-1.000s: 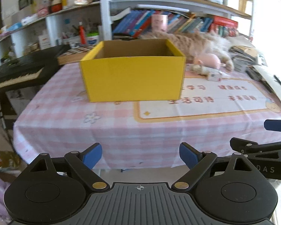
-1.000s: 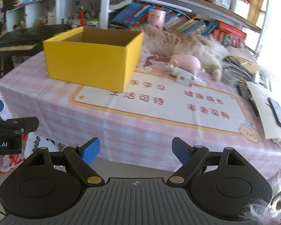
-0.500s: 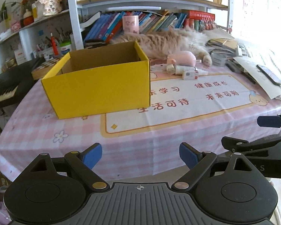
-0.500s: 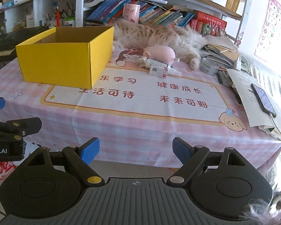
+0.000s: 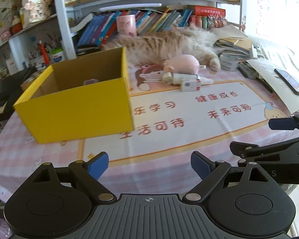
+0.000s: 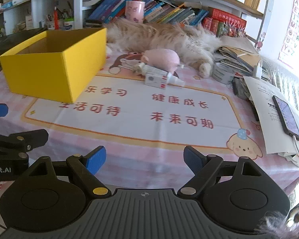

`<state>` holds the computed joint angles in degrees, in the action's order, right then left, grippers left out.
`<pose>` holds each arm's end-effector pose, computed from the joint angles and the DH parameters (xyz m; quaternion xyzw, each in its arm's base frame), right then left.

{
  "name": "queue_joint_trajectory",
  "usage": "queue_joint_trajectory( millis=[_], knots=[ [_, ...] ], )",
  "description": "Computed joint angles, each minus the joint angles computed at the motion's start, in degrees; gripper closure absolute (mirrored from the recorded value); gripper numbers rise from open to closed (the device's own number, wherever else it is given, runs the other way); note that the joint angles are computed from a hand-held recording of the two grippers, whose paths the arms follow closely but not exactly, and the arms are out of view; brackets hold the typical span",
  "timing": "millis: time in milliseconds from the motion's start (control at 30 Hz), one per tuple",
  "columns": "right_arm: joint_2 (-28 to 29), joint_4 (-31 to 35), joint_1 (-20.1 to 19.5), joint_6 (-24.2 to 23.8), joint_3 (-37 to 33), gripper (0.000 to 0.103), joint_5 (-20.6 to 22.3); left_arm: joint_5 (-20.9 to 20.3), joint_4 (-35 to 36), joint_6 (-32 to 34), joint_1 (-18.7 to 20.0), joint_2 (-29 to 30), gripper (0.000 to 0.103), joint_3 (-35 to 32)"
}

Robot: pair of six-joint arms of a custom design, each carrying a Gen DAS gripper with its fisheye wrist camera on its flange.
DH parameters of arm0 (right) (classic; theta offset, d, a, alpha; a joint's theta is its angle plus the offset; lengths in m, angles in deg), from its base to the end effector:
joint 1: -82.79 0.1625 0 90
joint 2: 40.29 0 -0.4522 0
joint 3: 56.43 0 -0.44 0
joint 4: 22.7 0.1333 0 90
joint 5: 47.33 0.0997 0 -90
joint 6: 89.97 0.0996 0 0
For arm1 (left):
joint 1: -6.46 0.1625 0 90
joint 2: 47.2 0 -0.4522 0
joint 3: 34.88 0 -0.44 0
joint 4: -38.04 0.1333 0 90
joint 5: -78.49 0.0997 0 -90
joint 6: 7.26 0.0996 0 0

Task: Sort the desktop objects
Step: 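Move both open grippers toward the items beside the pink plush toy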

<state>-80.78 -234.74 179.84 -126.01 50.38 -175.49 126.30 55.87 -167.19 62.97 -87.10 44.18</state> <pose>0.1500 -0.6278 0.0914 0.1647 -0.8332 0.3552 0.3903 -0.1888 -0.6481 0.0585 0.3118 0.8447 -0.3036 0.3118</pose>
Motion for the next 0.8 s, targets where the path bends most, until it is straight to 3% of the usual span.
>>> queue_joint_trajectory(
  millis=[800],
  knots=[
    [-5.5, 9.9, -8.3, -1.4, -6.8, 0.019, 6.5, -2.1, 8.2, -3.3, -2.0, 16.6, 0.011, -21.3]
  ],
)
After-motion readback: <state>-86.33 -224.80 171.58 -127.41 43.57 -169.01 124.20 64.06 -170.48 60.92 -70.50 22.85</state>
